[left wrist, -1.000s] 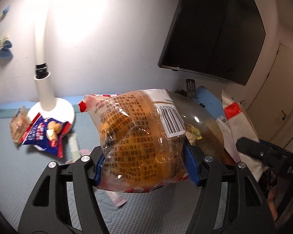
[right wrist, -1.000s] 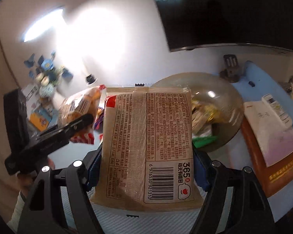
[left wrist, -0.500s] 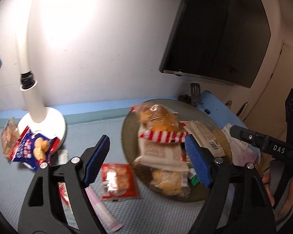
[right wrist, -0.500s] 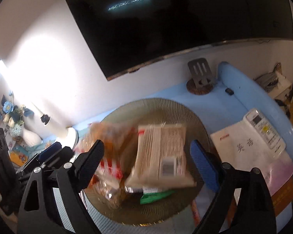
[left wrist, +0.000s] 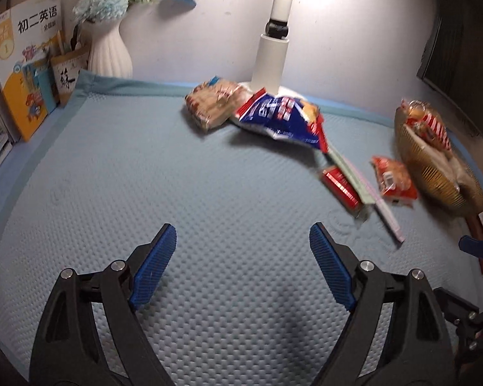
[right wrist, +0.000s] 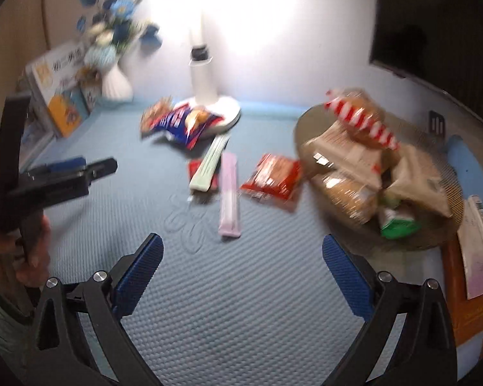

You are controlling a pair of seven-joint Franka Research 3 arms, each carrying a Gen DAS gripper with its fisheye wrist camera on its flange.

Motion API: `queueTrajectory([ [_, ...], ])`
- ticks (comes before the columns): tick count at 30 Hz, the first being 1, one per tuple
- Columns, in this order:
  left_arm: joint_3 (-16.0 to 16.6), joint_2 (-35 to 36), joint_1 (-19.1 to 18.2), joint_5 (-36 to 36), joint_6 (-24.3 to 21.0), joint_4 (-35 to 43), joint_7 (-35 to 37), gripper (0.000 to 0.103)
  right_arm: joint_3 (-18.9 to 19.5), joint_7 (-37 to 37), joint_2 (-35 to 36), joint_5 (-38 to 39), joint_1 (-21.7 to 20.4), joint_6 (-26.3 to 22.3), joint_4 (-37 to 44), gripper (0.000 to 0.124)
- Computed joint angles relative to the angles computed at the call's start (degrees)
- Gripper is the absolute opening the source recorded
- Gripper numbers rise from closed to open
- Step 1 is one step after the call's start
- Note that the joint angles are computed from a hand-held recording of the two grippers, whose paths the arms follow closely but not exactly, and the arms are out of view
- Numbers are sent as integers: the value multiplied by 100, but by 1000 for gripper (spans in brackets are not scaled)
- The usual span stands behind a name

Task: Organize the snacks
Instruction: 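Return both tools to the remaining snacks on the mat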

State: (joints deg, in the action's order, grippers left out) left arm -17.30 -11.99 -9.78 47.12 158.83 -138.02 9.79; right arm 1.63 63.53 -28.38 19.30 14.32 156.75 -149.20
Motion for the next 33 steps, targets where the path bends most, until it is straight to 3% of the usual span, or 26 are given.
queueTrajectory([
  [2,3,120,67,168,205,-107,-169,84,229,189,230,-166,-28,-43,38,98],
  [4,143,225,-55,-155,264,-133,78,74,234,269,467,-168,13,85,129,98],
  [6,33,127,129,302,484,-207,-351,75,248,496,685,-205,-72,301,230,98],
  [10,70,109,137,167,603,-285,-297,75,-533,-137,1046,1208,549,622,358,97],
  [12,83,125,137,80,599,-287,-259,75,-478,43,1171,1287,338,317,476,81],
  [16,83,152,111,-49,553,-262,-209,75,-506,-389,1050,1849,364,418,402,76],
  [17,126,108,51,-259,549,-300,-118,75,-428,-344,1013,1785,297,409,377,75],
  [19,394,-85,-98,-879,1329,-635,129,84,-118,264,901,1172,-18,-9,424,75],
  [20,531,-173,-188,-1202,1692,-761,283,88,-172,245,846,1266,66,-414,557,75],
  [22,653,-323,-274,-1590,1744,-714,593,90,-222,-96,599,1521,337,-679,690,84],
  [23,674,-353,-255,-1698,1721,-621,743,90,-48,-166,507,1381,368,-436,701,92],
  [26,485,-196,72,-1801,1452,-133,995,94,363,-195,636,812,411,366,827,91],
  [27,561,-19,15,-1998,1401,59,1241,94,371,-162,805,721,445,455,945,89],
  [30,1028,710,-461,-3444,1500,623,2521,94,218,-39,1516,811,547,397,1448,65],
  [33,931,1461,-405,-5103,1382,1280,3685,94,161,170,2166,891,462,487,1835,59],
])
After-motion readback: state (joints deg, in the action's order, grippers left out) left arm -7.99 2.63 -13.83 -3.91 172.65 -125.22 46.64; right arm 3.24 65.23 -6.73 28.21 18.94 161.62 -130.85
